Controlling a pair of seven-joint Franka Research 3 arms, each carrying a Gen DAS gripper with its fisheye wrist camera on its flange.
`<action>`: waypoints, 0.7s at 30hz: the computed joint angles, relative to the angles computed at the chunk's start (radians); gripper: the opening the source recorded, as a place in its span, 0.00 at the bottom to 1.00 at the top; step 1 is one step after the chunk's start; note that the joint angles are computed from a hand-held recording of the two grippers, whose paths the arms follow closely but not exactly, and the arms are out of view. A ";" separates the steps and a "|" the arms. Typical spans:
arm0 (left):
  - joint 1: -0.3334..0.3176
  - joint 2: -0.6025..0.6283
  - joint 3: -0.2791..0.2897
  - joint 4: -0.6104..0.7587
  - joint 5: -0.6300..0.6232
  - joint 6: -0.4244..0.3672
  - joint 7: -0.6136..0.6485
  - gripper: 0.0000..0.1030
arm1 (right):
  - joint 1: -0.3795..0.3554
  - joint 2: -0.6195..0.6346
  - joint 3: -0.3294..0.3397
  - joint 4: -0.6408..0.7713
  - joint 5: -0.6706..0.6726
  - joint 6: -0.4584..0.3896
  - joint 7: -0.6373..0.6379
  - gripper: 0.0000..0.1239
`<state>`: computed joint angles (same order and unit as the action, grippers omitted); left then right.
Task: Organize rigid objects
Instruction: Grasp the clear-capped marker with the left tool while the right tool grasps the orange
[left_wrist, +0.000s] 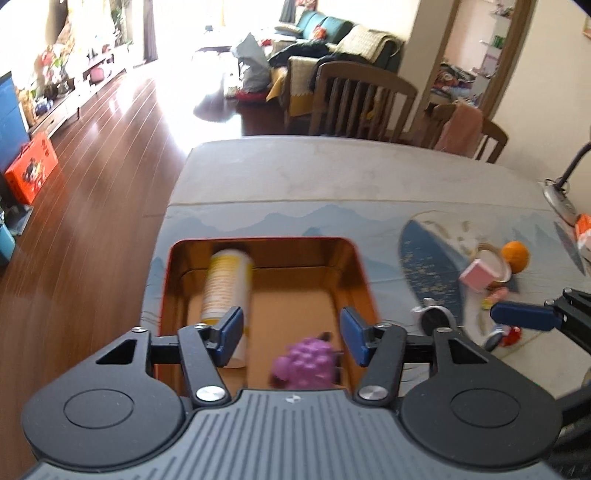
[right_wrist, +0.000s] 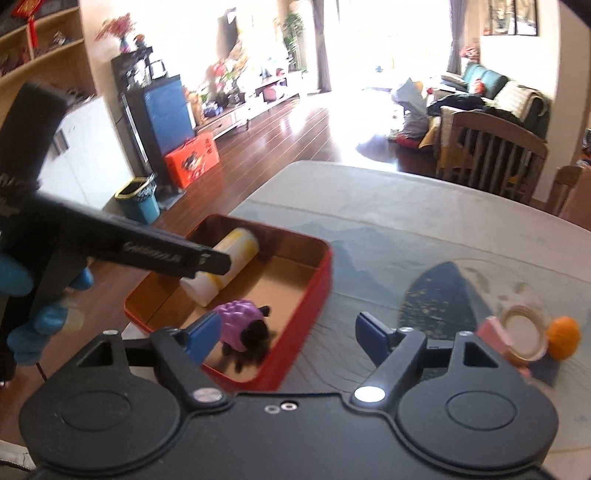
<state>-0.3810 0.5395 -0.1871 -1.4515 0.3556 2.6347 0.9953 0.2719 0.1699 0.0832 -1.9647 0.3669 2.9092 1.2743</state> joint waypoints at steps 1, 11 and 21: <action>-0.011 -0.006 0.006 -0.005 0.012 0.009 -0.012 0.61 | -0.008 -0.013 0.001 -0.011 0.015 0.003 -0.008 0.67; -0.094 0.002 0.013 0.035 0.068 0.006 -0.100 0.68 | -0.071 -0.145 -0.033 -0.146 0.171 0.038 -0.153 0.76; -0.200 0.102 0.043 0.183 0.139 -0.058 -0.223 0.80 | -0.136 -0.162 -0.095 -0.173 0.275 0.049 -0.292 0.83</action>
